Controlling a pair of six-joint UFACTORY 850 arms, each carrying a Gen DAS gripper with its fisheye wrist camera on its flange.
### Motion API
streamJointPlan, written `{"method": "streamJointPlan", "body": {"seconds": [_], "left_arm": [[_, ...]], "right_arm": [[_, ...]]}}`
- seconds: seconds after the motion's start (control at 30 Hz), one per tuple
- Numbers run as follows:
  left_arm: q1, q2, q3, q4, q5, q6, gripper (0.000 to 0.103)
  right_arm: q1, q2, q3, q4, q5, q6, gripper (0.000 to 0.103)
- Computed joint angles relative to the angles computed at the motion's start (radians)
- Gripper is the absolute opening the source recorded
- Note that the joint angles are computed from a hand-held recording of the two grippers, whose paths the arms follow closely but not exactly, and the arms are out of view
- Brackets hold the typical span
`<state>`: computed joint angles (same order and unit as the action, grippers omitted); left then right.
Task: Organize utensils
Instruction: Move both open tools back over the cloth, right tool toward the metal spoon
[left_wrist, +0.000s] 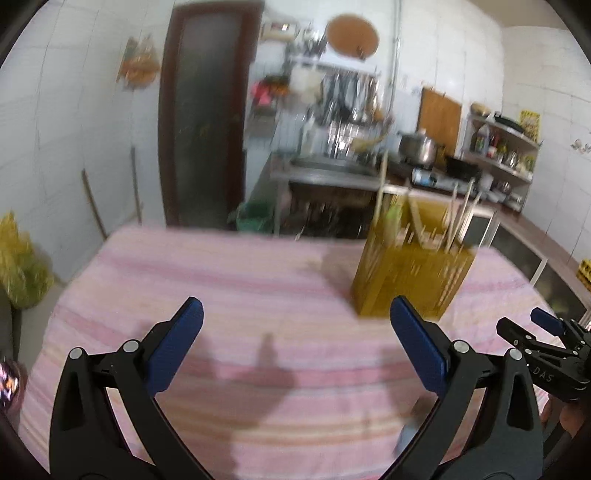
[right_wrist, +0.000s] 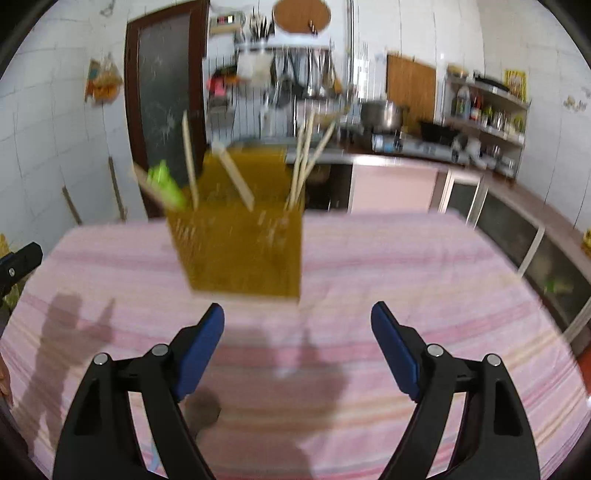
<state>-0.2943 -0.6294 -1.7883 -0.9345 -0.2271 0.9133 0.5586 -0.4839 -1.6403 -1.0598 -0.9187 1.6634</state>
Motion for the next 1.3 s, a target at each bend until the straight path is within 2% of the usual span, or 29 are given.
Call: {"method": "streamJointPlan", "body": {"seconds": [0.13, 0.37, 0.5, 0.73, 0.9, 0.93, 1.03, 1.07, 1.13, 1.17, 1.23, 1.3], "left_arm": [[0.013, -0.016, 0.029, 0.207, -0.023, -0.163, 0.098], [0.019, -0.057, 0.043, 0.405, -0.055, -0.318, 0.098], [0.007, -0.074, 0.03, 0.543, -0.056, -0.438, 0.098], [0.003, -0.104, -0.006, 0.628, -0.112, -0.52, 0.098], [0.002, -0.141, -0.06, 0.694, -0.184, -0.59, 0.098], [0.001, -0.146, -0.067, 0.705, -0.192, -0.601, 0.098], [-0.003, -0.146, -0.066, 0.737, -0.191, -0.626, 0.098], [-0.004, -0.144, -0.062, 0.739, -0.187, -0.623, 0.098], [-0.001, -0.137, -0.052, 0.679, -0.182, -0.56, 0.098], [0.001, -0.132, -0.046, 0.646, -0.18, -0.528, 0.098], [0.001, -0.121, -0.034, 0.609, -0.176, -0.507, 0.098], [-0.003, -0.108, -0.019, 0.559, -0.177, -0.469, 0.098]], "right_arm": [[0.017, -0.042, -0.004, 0.069, 0.019, -0.003, 0.08], [0.026, -0.118, -0.056, 0.161, 0.031, -0.033, 0.08], [0.041, -0.161, -0.116, 0.184, 0.002, -0.082, 0.08], [0.043, -0.236, -0.224, 0.27, -0.078, -0.188, 0.079], [0.043, -0.268, -0.277, 0.312, -0.095, -0.239, 0.055], [0.043, -0.269, -0.279, 0.313, -0.093, -0.24, 0.053], [0.045, -0.266, -0.279, 0.313, -0.079, -0.248, 0.036], [0.044, -0.26, -0.27, 0.309, -0.068, -0.245, 0.027], [0.041, -0.24, -0.241, 0.304, -0.039, -0.235, 0.022], [0.038, -0.227, -0.221, 0.303, -0.024, -0.23, 0.015], [0.026, -0.187, -0.16, 0.302, 0.041, -0.209, 0.015], [0.016, -0.144, -0.098, 0.294, 0.098, -0.186, 0.01]]}}
